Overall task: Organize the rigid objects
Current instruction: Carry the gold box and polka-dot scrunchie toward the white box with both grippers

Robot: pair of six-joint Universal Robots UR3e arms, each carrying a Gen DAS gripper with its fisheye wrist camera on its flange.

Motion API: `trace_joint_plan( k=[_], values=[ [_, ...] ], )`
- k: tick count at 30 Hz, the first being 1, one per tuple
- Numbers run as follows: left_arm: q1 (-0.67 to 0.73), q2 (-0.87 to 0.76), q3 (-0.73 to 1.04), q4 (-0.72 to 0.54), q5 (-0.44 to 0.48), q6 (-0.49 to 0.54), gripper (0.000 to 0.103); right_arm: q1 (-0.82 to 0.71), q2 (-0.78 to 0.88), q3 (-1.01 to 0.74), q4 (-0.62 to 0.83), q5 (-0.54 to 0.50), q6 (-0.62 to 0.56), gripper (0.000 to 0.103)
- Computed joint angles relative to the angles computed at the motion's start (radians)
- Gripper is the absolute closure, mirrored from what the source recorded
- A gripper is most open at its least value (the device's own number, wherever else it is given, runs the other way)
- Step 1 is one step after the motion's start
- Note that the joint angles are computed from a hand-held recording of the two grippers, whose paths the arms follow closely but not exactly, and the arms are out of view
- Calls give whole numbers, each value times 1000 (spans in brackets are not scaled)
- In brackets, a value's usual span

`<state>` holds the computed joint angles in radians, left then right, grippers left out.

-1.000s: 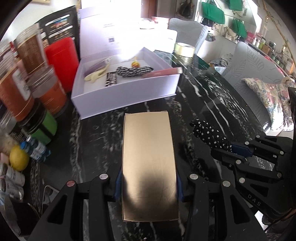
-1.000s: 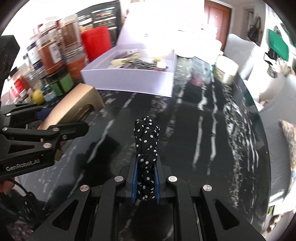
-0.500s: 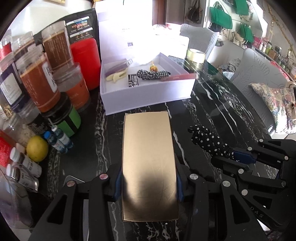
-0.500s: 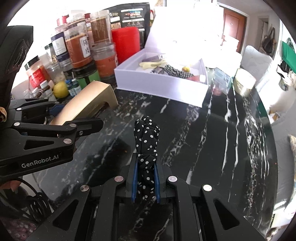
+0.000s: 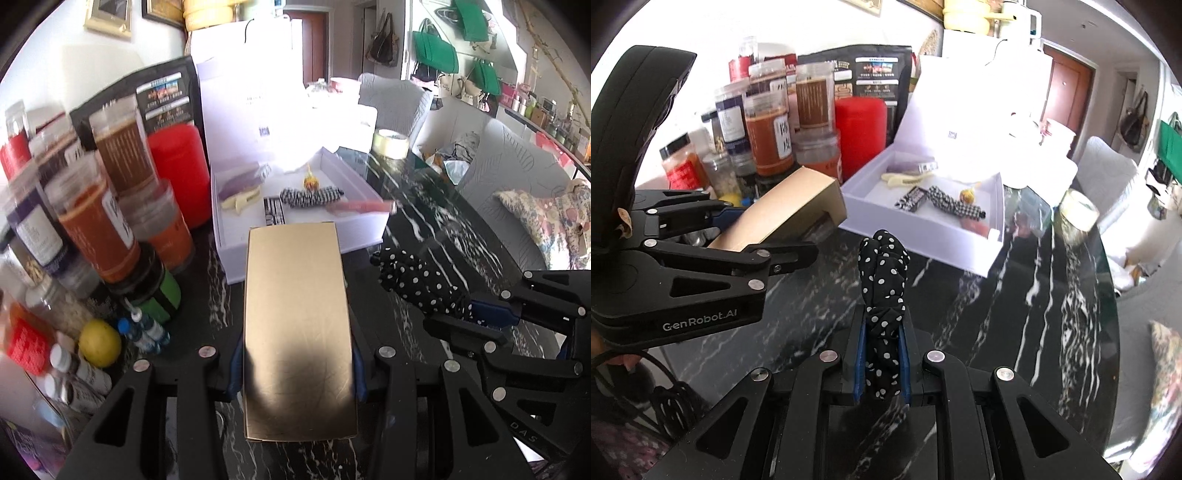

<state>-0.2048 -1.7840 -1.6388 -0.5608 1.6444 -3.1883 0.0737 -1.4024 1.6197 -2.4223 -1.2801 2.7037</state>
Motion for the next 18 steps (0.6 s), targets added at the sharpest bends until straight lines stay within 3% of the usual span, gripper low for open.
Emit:
trace_joint_plan(
  k=[18],
  values=[
    [16, -226, 413, -120, -12, 51, 59, -30, 188, -339, 83, 24, -27, 88]
  ],
)
